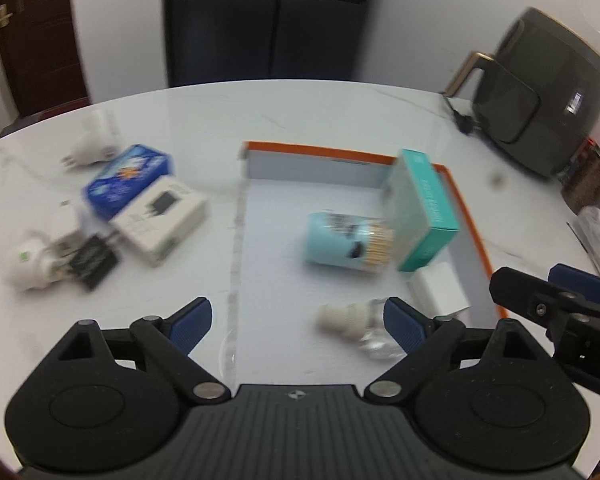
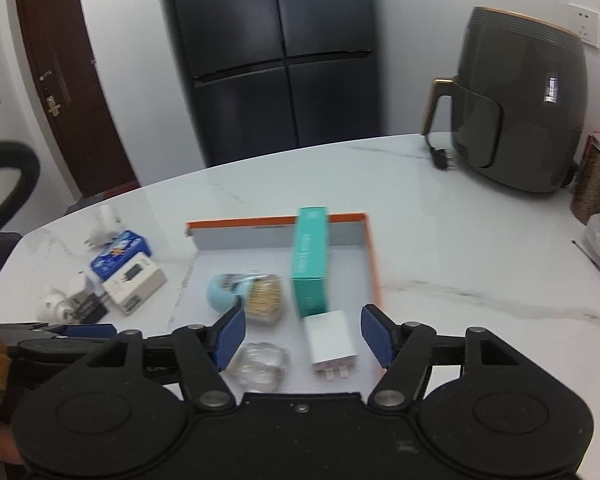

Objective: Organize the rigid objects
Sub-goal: 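Move the left gripper toward the white plug adapter while the right gripper approaches the white charger box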

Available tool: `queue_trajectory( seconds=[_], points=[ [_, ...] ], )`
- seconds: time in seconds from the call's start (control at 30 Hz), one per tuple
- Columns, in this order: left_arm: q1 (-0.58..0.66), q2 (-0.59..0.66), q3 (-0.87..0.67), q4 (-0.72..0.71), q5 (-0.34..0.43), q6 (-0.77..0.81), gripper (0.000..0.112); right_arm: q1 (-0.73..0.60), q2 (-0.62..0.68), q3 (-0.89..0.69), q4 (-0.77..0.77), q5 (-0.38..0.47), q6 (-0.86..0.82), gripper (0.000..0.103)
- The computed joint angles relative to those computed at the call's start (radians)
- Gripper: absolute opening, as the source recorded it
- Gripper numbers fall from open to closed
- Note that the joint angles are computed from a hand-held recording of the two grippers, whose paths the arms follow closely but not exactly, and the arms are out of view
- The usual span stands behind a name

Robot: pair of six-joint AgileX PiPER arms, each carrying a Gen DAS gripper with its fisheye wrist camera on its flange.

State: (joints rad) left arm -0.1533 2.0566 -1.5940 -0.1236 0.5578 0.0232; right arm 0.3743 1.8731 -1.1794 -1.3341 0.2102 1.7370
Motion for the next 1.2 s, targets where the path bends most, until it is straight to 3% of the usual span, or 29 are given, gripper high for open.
queue_trajectory(
  seconds=[0.47, 1.2],
  points=[
    [0.190, -0.133, 0.097, 0.028, 0.002, 0.022, 0.095, 0.180, 0.068, -0.194, 0.248, 0.073, -0.241, 0.080],
    [0.348, -0.138, 0.076, -0.085, 0.043, 0.171, 0.098, 0.289, 0.204, -0.437, 0.484, 0.178, -0.485, 0.082]
  ],
)
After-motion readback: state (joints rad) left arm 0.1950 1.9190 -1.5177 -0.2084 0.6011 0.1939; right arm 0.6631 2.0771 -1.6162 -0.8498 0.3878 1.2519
